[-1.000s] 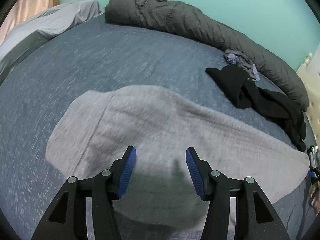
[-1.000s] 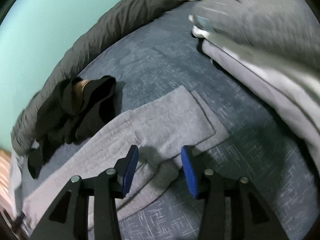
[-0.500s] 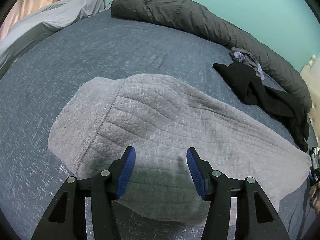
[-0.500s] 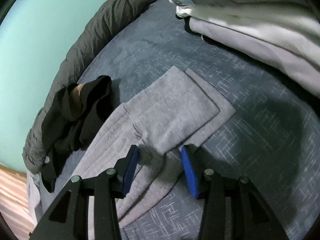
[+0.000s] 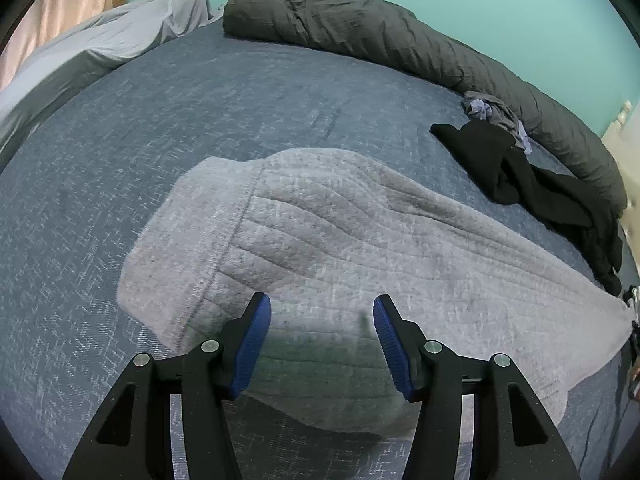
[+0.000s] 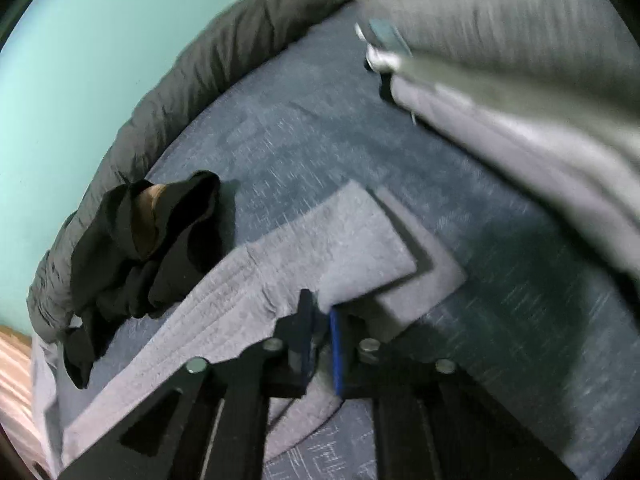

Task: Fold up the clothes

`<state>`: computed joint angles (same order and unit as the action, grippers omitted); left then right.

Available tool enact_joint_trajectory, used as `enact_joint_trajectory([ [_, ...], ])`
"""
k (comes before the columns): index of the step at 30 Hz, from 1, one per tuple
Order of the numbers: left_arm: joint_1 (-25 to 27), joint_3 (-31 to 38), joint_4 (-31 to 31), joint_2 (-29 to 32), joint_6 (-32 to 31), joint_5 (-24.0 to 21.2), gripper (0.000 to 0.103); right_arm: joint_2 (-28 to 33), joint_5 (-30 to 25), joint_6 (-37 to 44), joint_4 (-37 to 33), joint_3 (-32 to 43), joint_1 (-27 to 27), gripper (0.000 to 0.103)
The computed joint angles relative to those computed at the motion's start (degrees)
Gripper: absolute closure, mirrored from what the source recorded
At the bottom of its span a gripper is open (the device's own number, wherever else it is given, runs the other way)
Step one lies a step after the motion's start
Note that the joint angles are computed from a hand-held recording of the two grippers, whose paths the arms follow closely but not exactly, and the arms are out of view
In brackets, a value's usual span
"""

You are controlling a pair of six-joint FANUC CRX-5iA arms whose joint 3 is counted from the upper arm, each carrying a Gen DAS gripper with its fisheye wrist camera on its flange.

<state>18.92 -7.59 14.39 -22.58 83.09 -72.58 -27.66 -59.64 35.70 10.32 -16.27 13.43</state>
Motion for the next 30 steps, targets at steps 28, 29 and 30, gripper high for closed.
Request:
enact_joint_trajectory([
  [28, 17.7, -8.4, 11.3, -7.8, -5.8, -6.3, 0.035, -9.9, -20.7, -18.5, 30.3, -9.0, 30.9, 0.054],
  [29, 18.0, -9.5, 12.3, -7.7, -5.8, -5.6, 0.035, -11.5, -21.5, -21.4, 30.7, -9.9, 34.0, 0.053],
  [30, 18.2, -10.4, 13.3, -7.6, -5.7, -4.9, 0.035, -13.1, -22.3, -24.3, 31.1, -11.0, 37.4, 0.053],
])
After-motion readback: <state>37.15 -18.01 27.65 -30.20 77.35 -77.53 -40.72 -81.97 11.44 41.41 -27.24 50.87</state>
